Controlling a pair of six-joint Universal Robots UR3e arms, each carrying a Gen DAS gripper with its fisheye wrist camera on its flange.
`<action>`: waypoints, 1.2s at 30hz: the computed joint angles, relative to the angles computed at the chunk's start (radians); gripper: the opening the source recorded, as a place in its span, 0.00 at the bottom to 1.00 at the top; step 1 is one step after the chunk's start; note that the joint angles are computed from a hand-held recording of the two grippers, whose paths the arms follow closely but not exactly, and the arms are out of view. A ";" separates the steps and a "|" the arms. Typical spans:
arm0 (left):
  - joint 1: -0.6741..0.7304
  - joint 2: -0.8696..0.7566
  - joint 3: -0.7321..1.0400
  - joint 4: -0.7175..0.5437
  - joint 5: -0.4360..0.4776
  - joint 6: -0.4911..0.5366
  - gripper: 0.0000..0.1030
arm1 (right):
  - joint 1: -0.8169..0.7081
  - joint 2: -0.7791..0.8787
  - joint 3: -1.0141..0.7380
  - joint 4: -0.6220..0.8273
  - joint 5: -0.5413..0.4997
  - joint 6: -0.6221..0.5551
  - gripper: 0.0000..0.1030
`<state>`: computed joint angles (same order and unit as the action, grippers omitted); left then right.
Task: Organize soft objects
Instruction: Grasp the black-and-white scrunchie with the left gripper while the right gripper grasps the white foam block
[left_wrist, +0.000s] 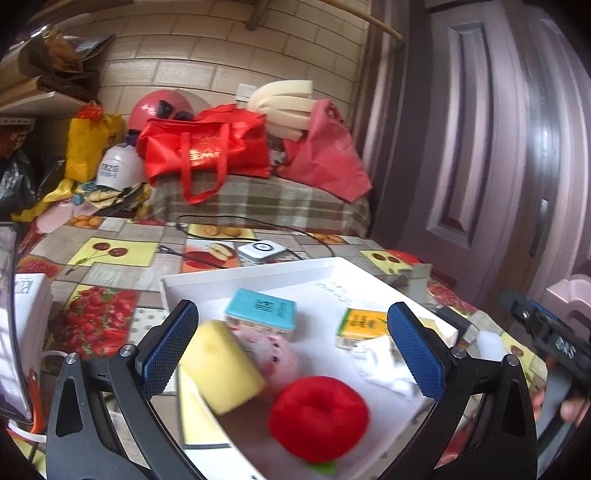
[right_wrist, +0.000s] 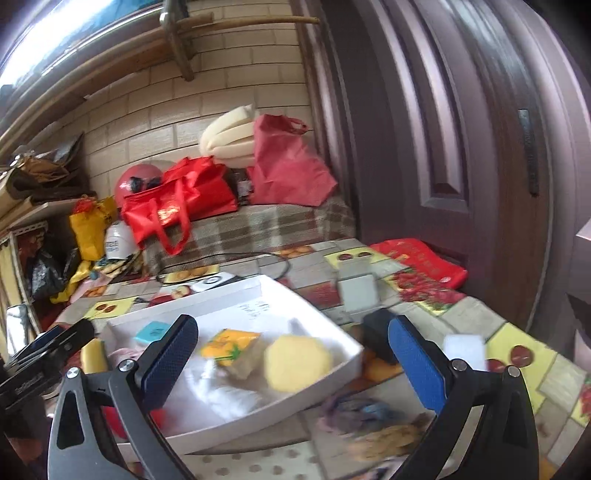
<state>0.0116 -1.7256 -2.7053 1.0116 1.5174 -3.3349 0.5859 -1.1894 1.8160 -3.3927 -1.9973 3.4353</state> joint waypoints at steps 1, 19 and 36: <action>-0.053 0.011 0.034 -0.055 0.006 0.017 1.00 | -0.052 -0.050 0.044 0.040 0.001 0.004 1.00; -0.654 -0.299 0.889 -1.118 0.121 0.131 0.76 | -0.337 -0.066 -0.044 0.662 0.248 -0.158 0.73; -0.676 -0.221 0.586 -0.623 0.190 0.153 0.32 | -0.393 -0.233 0.310 0.140 0.315 -0.097 0.53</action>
